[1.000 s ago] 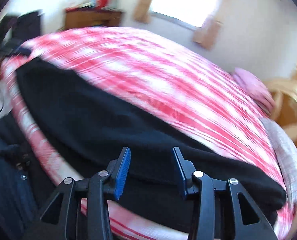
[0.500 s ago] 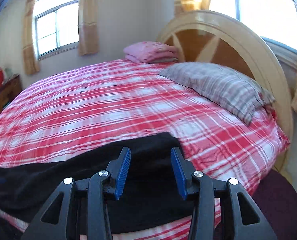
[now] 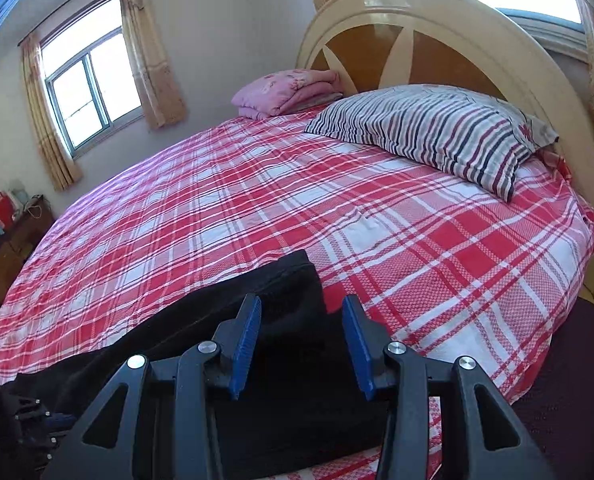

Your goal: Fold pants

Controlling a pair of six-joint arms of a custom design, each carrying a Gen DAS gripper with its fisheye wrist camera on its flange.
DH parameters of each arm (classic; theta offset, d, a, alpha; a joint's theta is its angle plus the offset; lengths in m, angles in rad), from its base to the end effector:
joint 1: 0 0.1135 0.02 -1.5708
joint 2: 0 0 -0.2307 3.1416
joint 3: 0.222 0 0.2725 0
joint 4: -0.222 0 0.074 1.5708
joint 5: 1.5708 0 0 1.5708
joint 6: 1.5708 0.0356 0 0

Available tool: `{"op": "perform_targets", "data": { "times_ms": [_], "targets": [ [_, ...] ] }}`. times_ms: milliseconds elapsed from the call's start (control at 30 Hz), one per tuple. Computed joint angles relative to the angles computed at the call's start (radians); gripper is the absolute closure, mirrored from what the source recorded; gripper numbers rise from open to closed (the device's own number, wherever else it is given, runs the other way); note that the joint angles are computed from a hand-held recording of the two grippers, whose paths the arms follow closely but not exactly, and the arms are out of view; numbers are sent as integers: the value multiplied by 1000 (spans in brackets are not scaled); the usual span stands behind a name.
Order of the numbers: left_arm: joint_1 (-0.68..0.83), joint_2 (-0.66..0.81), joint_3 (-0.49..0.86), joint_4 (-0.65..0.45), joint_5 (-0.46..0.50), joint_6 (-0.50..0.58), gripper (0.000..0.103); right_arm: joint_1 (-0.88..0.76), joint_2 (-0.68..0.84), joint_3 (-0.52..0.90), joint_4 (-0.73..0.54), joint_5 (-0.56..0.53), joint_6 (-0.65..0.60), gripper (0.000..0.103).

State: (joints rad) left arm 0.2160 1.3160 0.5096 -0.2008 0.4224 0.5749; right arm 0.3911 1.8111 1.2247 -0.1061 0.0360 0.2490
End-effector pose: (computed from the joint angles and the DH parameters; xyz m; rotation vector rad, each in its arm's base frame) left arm 0.2434 0.0385 0.0964 0.5889 2.3916 -0.2122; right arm 0.3831 0.1566 0.1705 -0.1426 2.2758 0.2980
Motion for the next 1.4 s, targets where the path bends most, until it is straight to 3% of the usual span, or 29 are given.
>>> {"op": "perform_targets", "data": {
  "times_ms": [167, 233, 267, 300, 333, 367, 600, 733, 933, 1267, 1300, 1333, 1367, 1400],
  "targets": [
    [-64, -50, -34, 20, -86, -4, 97, -6, 66, 111, -62, 0, -23, 59],
    [-57, -46, -23, 4, -81, -2, 97, -18, 156, 239, -167, -67, -29, 59],
    [-53, -41, -18, 2, -80, -3, 98, -22, 188, 280, -195, -83, -31, 64],
    [-42, -36, -10, -7, -74, 1, 98, -19, 211, 307, -205, -80, -39, 90],
    [-33, -38, -6, -14, -67, 0, 98, -13, 230, 335, -227, -73, -59, 99],
    [-25, -32, 2, -14, -60, 1, 98, -7, 227, 335, -225, -72, -70, 99],
    [65, -84, 12, -60, 41, 10, 99, 10, -61, 12, -29, -84, -106, 99],
    [125, -106, 4, -151, 151, 64, 99, -7, -158, -124, -14, -63, -147, 99],
    [75, -130, -85, -145, 127, 139, 99, -68, -103, -114, -63, -83, -139, 99],
    [68, -163, -111, -105, 128, 117, 99, -93, -104, -88, -92, -162, -86, 89],
    [75, -180, -106, -114, 136, 114, 99, -84, -97, -71, -103, -142, -85, 70],
    [93, -188, -98, -125, 150, 124, 99, -79, -87, -52, -113, -132, -81, 43],
    [118, -216, -91, -152, 170, 140, 98, -80, -73, -29, -120, -135, -72, 35],
    [144, -240, -85, -170, 191, 151, 97, -85, -55, -3, -124, -154, -63, 34]
  ]
}}
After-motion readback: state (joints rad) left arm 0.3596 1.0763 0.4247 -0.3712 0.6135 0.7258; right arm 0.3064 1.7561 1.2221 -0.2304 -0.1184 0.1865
